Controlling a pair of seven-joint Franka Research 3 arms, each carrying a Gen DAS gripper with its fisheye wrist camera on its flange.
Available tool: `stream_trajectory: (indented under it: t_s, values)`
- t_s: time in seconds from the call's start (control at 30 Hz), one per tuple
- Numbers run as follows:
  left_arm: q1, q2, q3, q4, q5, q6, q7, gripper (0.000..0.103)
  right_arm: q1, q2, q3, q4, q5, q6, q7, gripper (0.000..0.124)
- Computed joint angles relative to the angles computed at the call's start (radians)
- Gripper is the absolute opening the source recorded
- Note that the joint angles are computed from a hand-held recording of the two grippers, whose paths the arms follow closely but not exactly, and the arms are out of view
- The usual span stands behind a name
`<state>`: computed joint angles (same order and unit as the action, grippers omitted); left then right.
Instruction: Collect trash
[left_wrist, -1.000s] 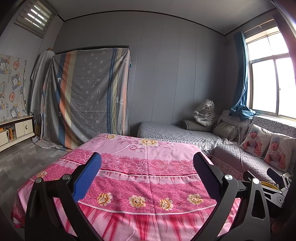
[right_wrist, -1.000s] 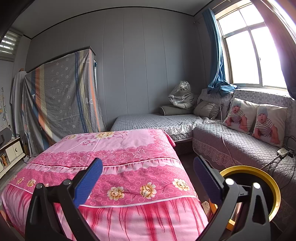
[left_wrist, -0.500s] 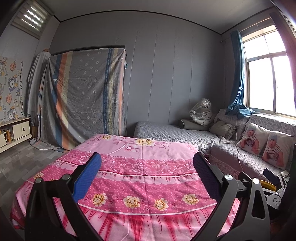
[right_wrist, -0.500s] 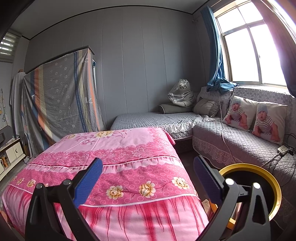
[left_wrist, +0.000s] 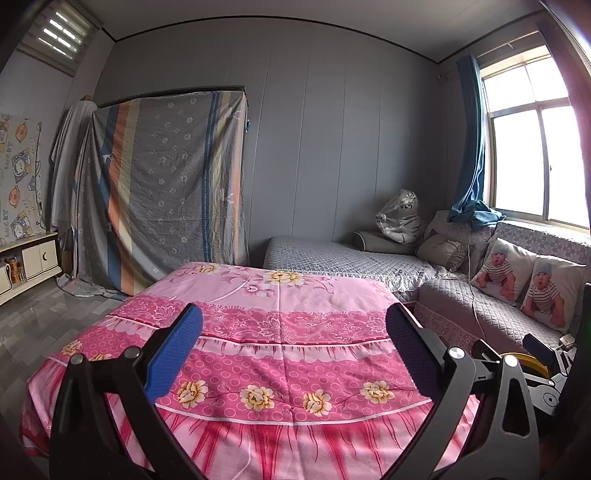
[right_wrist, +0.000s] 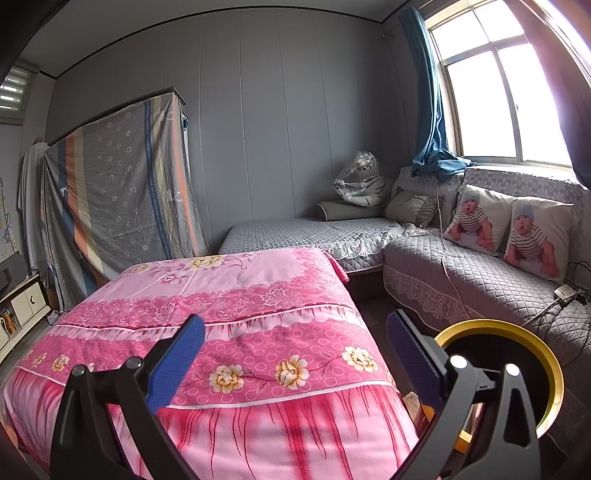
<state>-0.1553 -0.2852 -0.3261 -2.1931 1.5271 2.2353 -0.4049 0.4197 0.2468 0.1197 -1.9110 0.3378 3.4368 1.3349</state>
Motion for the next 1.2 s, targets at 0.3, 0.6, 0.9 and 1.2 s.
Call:
stream_trajectory:
  t_s: [0.3, 0.6, 0.9, 1.2]
  values:
    - [-0.002, 0.014, 0.003, 0.011, -0.007, 0.006, 0.011, 0.095, 0.012, 0.005, -0.014, 0.006, 0.015, -0.008, -0.004, 0.095]
    - [-0.006, 0.025, 0.006, 0.017, -0.007, 0.006, 0.014, 0.095, 0.015, 0.013, -0.018, 0.016, 0.021, -0.019, -0.007, 0.095]
    - [-0.006, 0.027, 0.01, 0.018, -0.009, 0.017, 0.01, 0.095, 0.019, 0.012, -0.023, 0.013, 0.025, -0.02, -0.008, 0.095]
    - [-0.008, 0.032, 0.011, 0.019, -0.017, 0.015, 0.01, 0.095, 0.009, 0.012, -0.014, 0.006, 0.019, -0.025, -0.001, 0.095]
